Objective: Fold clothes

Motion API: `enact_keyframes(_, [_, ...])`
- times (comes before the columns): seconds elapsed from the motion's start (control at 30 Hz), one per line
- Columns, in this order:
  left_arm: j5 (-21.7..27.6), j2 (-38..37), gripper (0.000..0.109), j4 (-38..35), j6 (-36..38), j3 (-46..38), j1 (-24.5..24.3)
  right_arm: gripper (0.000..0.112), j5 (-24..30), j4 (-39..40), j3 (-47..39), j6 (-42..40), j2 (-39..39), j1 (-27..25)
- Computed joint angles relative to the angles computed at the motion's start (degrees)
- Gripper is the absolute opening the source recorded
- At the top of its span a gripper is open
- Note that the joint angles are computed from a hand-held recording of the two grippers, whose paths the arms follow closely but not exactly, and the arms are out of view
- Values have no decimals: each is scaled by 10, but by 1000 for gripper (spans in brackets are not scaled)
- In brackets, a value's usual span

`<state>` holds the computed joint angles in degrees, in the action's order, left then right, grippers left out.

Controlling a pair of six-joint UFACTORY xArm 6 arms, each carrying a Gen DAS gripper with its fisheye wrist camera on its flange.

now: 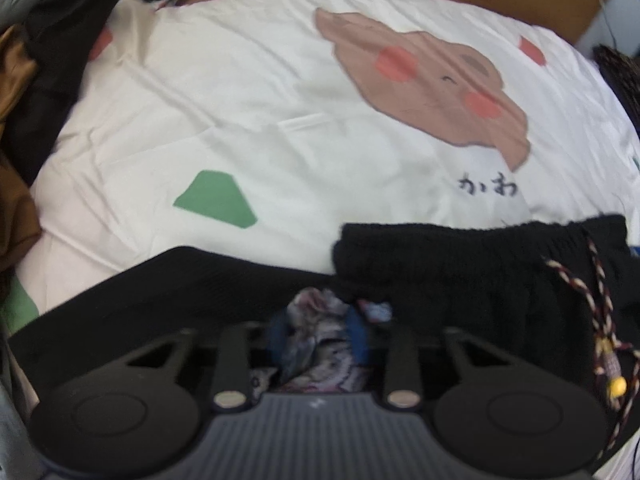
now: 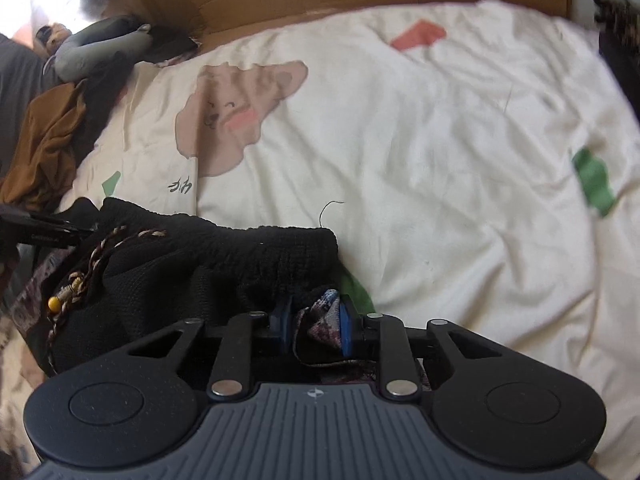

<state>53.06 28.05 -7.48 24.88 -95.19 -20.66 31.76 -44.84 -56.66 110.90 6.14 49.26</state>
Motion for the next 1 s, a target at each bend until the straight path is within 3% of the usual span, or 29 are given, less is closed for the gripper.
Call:
enact_keyframes(0.1, [-5, -14, 6, 0, 2, 11, -1, 13, 33, -12, -3, 1, -13, 14])
enact_keyframes(0.3, [-22, -40, 5, -27, 8, 20, -2, 11, 85, -44, 7, 26, -51, 30])
enact_keyframes(0.53, [-47, -32, 4, -51, 12, -26, -11, 10, 152, -69, -12, 2, -76, 29])
enact_keyframes(0.7, [-55, 1, 4, -53, 5, -84, -18, 10, 164, -80, -25, -19, -76, 5])
enact_keyframes(0.87, [-28, 53, 4, -42, -11, -169, -22, 10, 157, -77, -47, -31, -58, -20])
enact_keyframes(1.0, [51, 125, 4, -30, -58, -299, -22, 10, 163, -66, -72, -55, -47, -34])
